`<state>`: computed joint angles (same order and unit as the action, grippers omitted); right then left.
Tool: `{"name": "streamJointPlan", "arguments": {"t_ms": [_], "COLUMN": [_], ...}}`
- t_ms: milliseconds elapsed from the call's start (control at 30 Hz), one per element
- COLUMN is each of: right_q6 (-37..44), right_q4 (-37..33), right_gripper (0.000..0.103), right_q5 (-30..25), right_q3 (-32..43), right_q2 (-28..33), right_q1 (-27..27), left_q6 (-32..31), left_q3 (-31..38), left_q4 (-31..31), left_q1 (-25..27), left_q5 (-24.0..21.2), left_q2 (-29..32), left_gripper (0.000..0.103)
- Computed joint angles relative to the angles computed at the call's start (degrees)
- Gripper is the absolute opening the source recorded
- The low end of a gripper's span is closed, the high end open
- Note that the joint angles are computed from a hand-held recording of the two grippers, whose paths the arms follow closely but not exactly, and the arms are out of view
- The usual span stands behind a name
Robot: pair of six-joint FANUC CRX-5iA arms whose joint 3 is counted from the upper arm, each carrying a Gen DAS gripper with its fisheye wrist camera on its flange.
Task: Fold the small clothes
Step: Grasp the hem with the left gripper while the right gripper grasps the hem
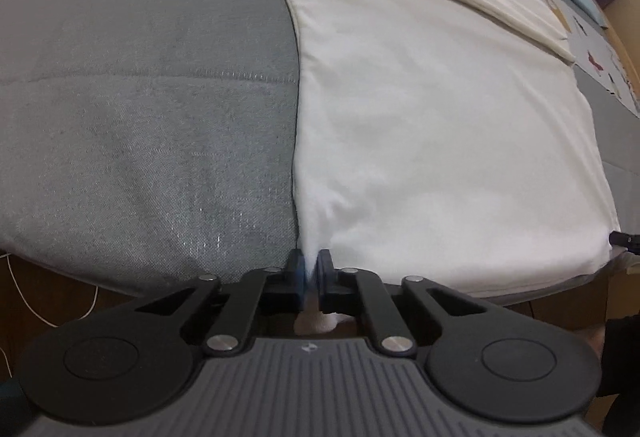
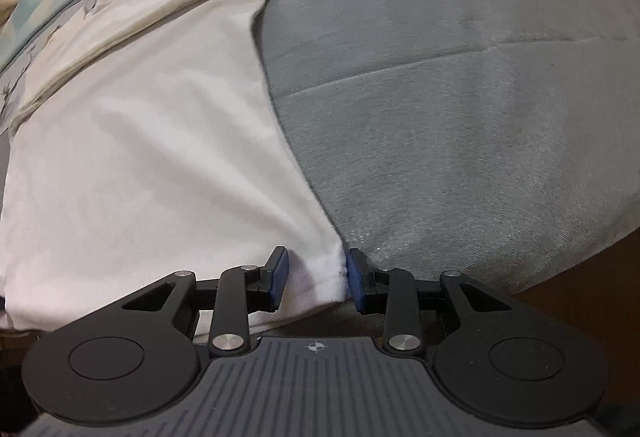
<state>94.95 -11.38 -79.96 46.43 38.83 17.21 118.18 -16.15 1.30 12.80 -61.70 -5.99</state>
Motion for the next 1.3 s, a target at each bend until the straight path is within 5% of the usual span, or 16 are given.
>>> {"name": "streamJointPlan", "arguments": {"t_ms": [233, 433, 833, 1000, 1300], "right_q6": [0.6, -1.2, 2.0, 2.6, 4.3], "right_q4": [-7.5, -1.8, -3.1, -9.6, -17.0], "right_gripper": [0.006, 0.015, 0.007, 0.006, 0.005], "right_q5": [1.4, -2.6, 2.1, 6.2, 3.8], "right_q3": [0.1, 2.1, -1.2, -1.8, -1.7], "right_q2": [-1.9, 0.8, -1.4, -4.4, -9.9], "right_q1": [-2.8, -0.9, -0.7, -3.1, -7.9], "left_q6": [2.3, 0.4, 0.4, -1.1, -7.7], "left_q3": [-0.8, 0.9, 2.1, 3.3, 3.0], "left_q4": [-1.5, 0.1, -3.6, -5.0, -1.5], "left_q1": [-0.1, 0.5, -1.9, -3.0, -2.9], "left_q5": [1.3, -4.2, -3.9, -2.6, -3.4], "left_q2": [-4.0, -0.1, 0.3, -2.8, -13.3], "left_gripper": [0.005, 0.013, 0.007, 0.005, 0.005]}}
